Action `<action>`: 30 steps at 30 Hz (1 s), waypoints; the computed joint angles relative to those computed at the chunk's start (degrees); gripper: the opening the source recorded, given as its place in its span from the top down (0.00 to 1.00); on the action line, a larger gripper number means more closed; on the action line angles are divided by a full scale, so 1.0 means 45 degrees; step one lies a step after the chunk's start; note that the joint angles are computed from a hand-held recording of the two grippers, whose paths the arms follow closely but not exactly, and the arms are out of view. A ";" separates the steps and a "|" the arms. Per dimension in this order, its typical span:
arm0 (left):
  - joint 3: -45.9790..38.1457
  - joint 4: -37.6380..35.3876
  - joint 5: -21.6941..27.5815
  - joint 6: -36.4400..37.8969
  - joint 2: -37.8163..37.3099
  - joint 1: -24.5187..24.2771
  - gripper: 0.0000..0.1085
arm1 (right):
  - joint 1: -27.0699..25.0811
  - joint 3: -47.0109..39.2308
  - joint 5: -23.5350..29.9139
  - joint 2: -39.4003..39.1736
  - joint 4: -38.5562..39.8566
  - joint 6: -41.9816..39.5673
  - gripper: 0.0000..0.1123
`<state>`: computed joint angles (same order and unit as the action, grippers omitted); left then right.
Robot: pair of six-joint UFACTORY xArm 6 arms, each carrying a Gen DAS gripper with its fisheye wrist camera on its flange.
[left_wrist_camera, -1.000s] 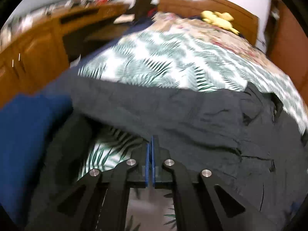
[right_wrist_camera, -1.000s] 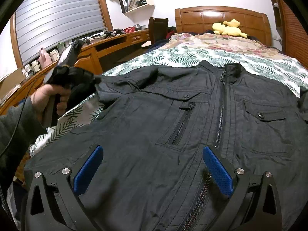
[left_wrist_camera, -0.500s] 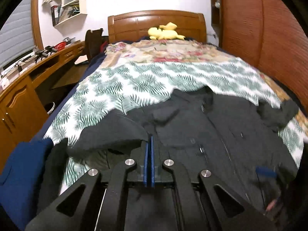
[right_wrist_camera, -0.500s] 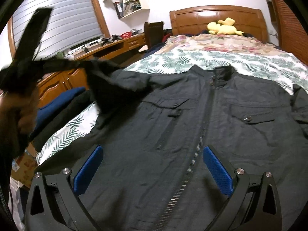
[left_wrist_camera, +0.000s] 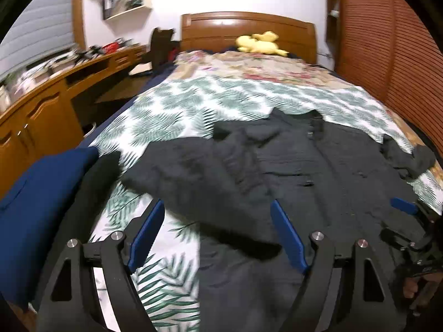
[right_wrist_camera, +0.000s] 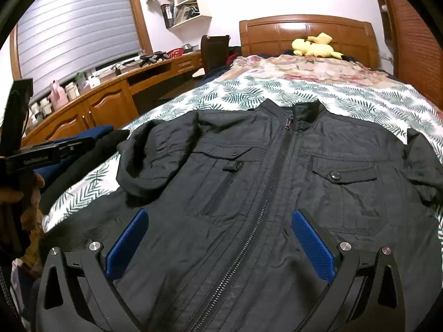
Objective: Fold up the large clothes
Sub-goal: 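Lift the gripped jacket side and fold it over toward the zipper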
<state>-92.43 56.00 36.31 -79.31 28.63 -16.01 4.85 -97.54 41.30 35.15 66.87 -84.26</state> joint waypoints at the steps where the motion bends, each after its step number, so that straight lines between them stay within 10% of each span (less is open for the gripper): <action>1: 0.0175 -0.0188 -0.0034 -0.0029 -0.0015 0.0126 0.27 | 0.0053 -0.0044 -0.0039 0.0050 -0.0064 0.0043 0.09; 30: -0.3710 -0.5439 -0.0576 0.3589 0.4193 0.2665 0.31 | 0.0094 -0.0773 0.0040 0.0690 -0.1195 0.0575 0.09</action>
<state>-109.13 31.53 33.72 -63.16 47.50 -4.01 5.27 -101.02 41.48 38.25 61.50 -81.68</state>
